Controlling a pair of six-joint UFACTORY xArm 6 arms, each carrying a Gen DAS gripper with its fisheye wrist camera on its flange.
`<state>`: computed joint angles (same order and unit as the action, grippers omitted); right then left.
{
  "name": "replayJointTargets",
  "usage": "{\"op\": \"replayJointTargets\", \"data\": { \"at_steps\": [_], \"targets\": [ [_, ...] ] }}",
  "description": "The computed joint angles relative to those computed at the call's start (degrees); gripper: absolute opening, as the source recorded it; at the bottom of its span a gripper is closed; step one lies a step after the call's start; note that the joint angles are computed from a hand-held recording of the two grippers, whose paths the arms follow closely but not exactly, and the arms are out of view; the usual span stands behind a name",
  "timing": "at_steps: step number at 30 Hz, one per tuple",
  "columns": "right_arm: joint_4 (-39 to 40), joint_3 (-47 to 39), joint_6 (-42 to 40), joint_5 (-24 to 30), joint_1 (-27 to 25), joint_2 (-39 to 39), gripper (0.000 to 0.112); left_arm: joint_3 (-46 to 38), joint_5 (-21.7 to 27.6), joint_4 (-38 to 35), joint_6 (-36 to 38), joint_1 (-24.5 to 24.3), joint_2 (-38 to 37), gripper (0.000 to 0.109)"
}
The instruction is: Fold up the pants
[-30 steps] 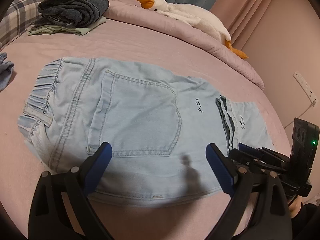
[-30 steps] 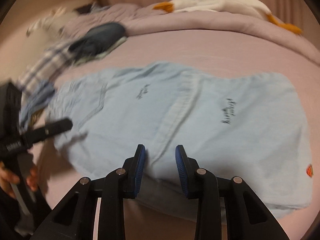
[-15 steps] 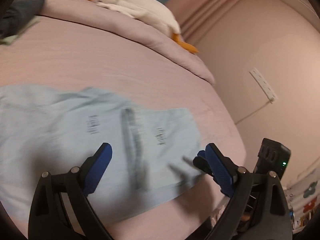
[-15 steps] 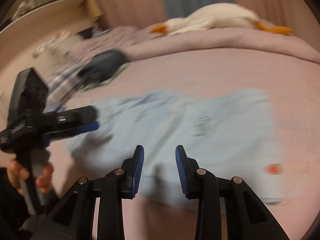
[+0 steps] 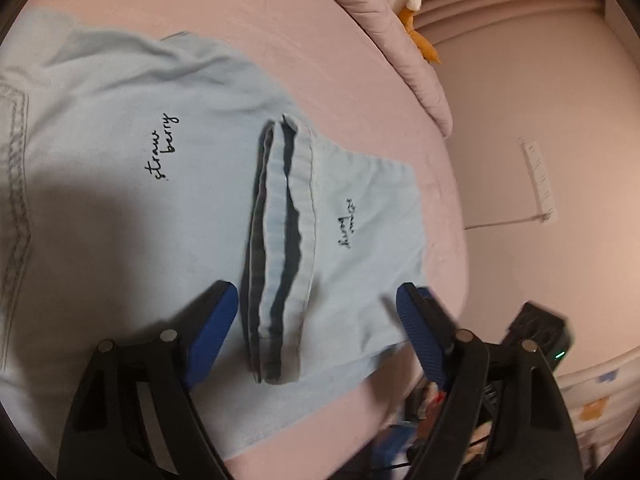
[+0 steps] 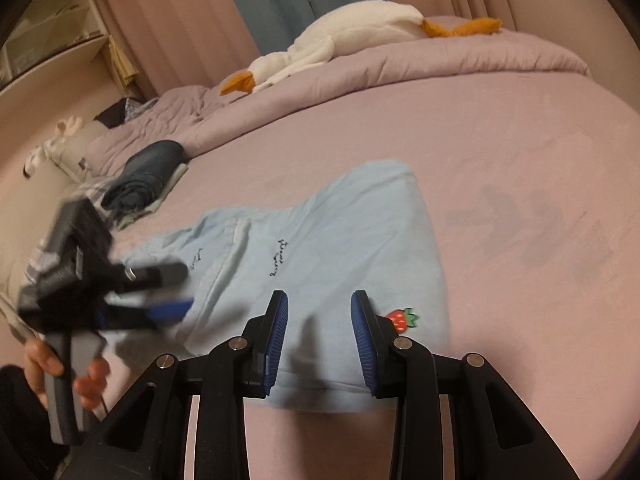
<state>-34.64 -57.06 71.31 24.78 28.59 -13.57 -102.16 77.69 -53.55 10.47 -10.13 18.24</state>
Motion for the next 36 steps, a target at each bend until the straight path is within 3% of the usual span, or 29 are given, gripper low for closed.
{"op": "replayJointTargets", "data": {
  "at_steps": [7,11,15,16,24,30,34,36],
  "targets": [
    [2.15,0.05,-2.46,-1.10,0.50,0.41,0.035,-2.59,2.40,-3.44,0.70,0.81,2.83,0.079],
    [2.30,-0.12,-2.49,-1.33,0.53,0.67,0.035,-6.80,8.62,-5.37,2.16,1.65,6.18,0.074],
    [2.96,-0.81,-3.50,-1.09,0.71,1.23,0.035,-5.59,10.35,-8.78,0.81,1.63,6.75,0.014],
    [3.26,-1.10,-4.00,-0.90,0.67,1.47,0.035,-4.25,9.91,-9.07,1.70,1.65,5.92,0.007],
    [5.36,-4.70,-8.23,2.10,0.54,3.62,0.035,5.25,-2.16,-7.70,7.10,2.05,-3.76,0.006],
    [12.27,-7.69,-16.32,2.99,1.49,7.68,0.035,6.92,-3.49,-0.32,4.04,1.85,-4.65,0.007],
    [15.48,-8.74,-19.39,4.52,1.99,9.18,0.035,11.46,-8.21,1.73,3.74,2.06,-7.65,0.006],
    [16.86,-8.95,-20.99,4.53,1.93,8.80,0.036,11.19,-8.18,3.58,3.27,2.18,-7.50,0.007]
  ]
}}
